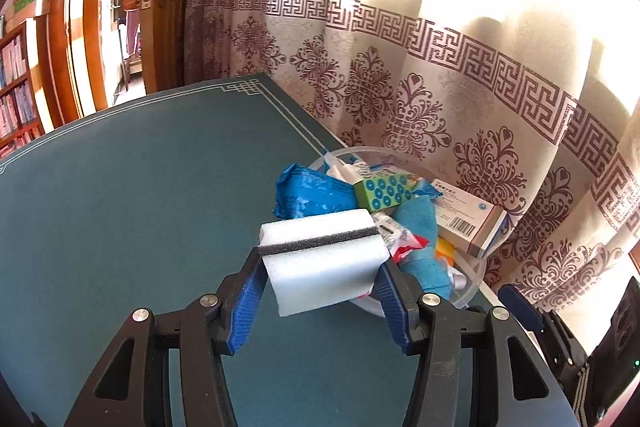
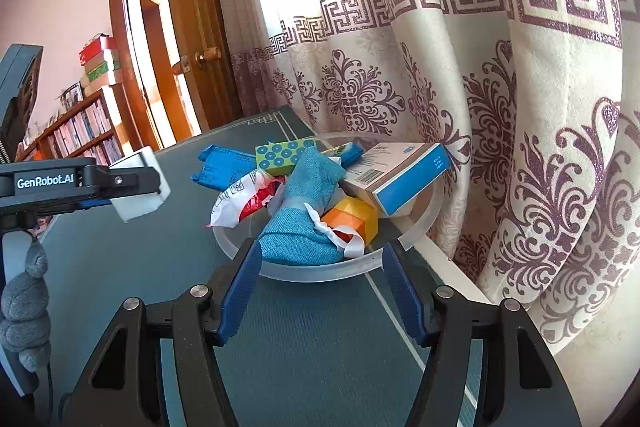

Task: Organize objects
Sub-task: 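Carry the white sponge over the bowl with the left gripper and release it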

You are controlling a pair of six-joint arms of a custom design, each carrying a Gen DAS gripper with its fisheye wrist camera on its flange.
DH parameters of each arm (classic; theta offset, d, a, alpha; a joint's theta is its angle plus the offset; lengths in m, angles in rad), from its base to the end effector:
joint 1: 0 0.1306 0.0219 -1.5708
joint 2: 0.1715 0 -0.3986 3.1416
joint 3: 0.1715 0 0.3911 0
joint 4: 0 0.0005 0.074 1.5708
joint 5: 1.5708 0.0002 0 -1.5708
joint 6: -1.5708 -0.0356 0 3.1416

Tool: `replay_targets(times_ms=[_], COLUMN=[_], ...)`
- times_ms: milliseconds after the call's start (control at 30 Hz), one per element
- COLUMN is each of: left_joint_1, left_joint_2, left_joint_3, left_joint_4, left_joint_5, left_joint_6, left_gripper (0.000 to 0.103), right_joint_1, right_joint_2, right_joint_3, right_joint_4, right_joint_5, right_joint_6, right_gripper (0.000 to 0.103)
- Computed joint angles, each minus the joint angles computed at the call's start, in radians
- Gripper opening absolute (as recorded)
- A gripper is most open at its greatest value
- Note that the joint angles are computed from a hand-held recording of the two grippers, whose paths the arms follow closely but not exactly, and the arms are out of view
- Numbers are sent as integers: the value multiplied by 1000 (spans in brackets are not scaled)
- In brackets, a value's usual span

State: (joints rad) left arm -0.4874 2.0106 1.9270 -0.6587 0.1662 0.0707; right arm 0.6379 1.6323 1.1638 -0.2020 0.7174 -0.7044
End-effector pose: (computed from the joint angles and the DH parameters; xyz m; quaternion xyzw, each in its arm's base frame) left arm 0.6338 -0.3432 0.3505 0.2214 0.8856 -0.1835 0.3647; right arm 0.4495 0.3034 0.2790 0.1807 0.8375 0.0058 0.5156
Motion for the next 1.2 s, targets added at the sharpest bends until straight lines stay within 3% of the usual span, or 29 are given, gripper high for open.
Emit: replay_targets(times_ms=[100, 500, 600, 667, 833, 1000, 1100, 1200], left_joint_1=[-21, -73, -74, -70, -49, -34, -36, -46], left_joint_2=[43, 250, 299, 298, 285, 228, 169, 91], left_joint_3=[79, 435, 517, 507, 475, 374, 274, 132], left_joint_4=[-37, -208, -257, -242, -243, -188, -124, -11], left_joint_5=[10, 27, 26, 26, 46, 42, -19, -132], left_joint_6=[-12, -55, -44, -21, 32, 56, 32, -14], left_gripper=[57, 59, 80, 97, 98, 98, 100, 103], right_joint_1=[2, -13, -13, -13, -9, 2, 3, 7], right_joint_2=[-7, -27, -30, -31, -33, -31, -22, -16], right_joint_3=[-9, -37, -42, -43, -46, -43, -32, -18], right_joint_4=[12, 27, 31, 31, 30, 23, 12, -24], right_joint_5=[35, 24, 25, 24, 33, 42, 28, 12], right_joint_6=[3, -29, -31, -32, -32, -28, -22, -36], right_gripper=[64, 64, 64, 64, 64, 64, 64, 70])
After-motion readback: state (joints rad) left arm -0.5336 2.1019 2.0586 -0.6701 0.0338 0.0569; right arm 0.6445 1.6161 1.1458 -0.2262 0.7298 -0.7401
